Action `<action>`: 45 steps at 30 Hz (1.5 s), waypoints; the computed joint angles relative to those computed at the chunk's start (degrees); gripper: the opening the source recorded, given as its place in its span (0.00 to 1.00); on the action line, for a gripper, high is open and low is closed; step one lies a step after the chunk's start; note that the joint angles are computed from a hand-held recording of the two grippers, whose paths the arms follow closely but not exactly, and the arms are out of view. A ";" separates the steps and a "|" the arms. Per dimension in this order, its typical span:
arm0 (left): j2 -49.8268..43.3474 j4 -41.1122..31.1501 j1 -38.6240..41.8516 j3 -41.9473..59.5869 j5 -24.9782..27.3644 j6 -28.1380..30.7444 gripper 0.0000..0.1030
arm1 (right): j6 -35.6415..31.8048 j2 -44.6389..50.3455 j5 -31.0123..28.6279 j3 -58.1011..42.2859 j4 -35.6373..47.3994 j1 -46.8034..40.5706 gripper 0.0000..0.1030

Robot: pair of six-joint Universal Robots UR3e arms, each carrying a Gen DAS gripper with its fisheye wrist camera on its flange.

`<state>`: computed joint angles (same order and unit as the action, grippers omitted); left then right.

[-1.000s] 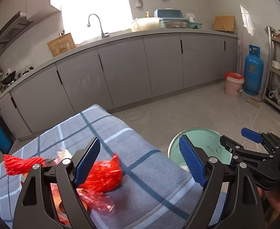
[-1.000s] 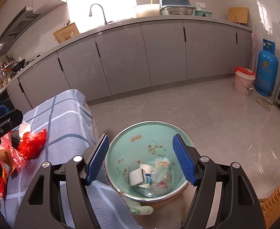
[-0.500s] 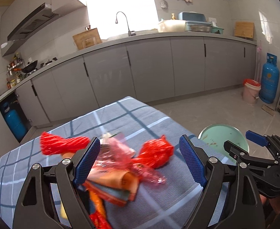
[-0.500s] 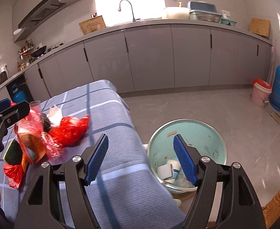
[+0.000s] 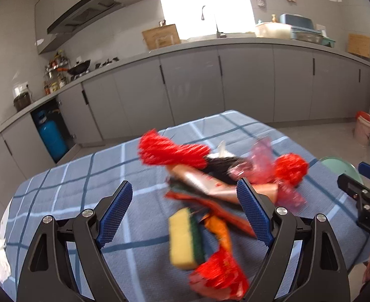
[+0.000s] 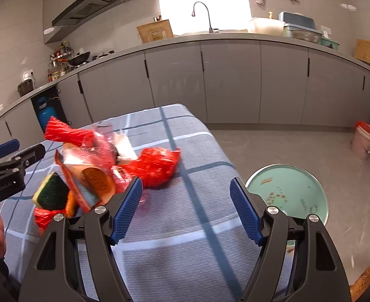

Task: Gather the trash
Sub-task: 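Return both tools over the remaining trash on the table, then grasp the yellow-green sponge with the left tool and lift it, then grasp the orange wrapper with the right tool while the left tool holds the sponge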

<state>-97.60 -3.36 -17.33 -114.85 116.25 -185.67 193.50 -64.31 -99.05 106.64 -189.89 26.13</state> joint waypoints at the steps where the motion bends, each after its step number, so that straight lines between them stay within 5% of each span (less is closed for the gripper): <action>1: 0.85 -0.22 0.90 -1.19 -0.59 -0.34 0.81 | -0.15 0.43 -0.17 -0.69 0.23 0.56 0.70; 18: 2.25 -0.25 7.93 -9.65 -9.63 -2.45 0.79 | -0.64 3.55 -2.72 -5.47 1.74 5.56 0.74; 24: 4.04 -1.53 10.90 -11.07 -16.70 -1.80 0.28 | -0.62 3.79 -2.08 -5.76 1.77 5.54 0.74; 30: 7.06 0.02 9.63 -12.39 -11.55 -1.52 0.26 | -1.46 4.56 -1.70 -8.17 2.61 6.08 0.74; 35: 5.28 5.66 6.68 -12.45 0.07 -0.06 0.26 | -2.92 7.02 -1.13 -14.22 5.49 7.32 0.74; 45: 6.93 7.82 12.07 -15.83 -1.86 0.79 0.26 | -4.85 13.91 3.11 -27.29 15.08 8.39 0.65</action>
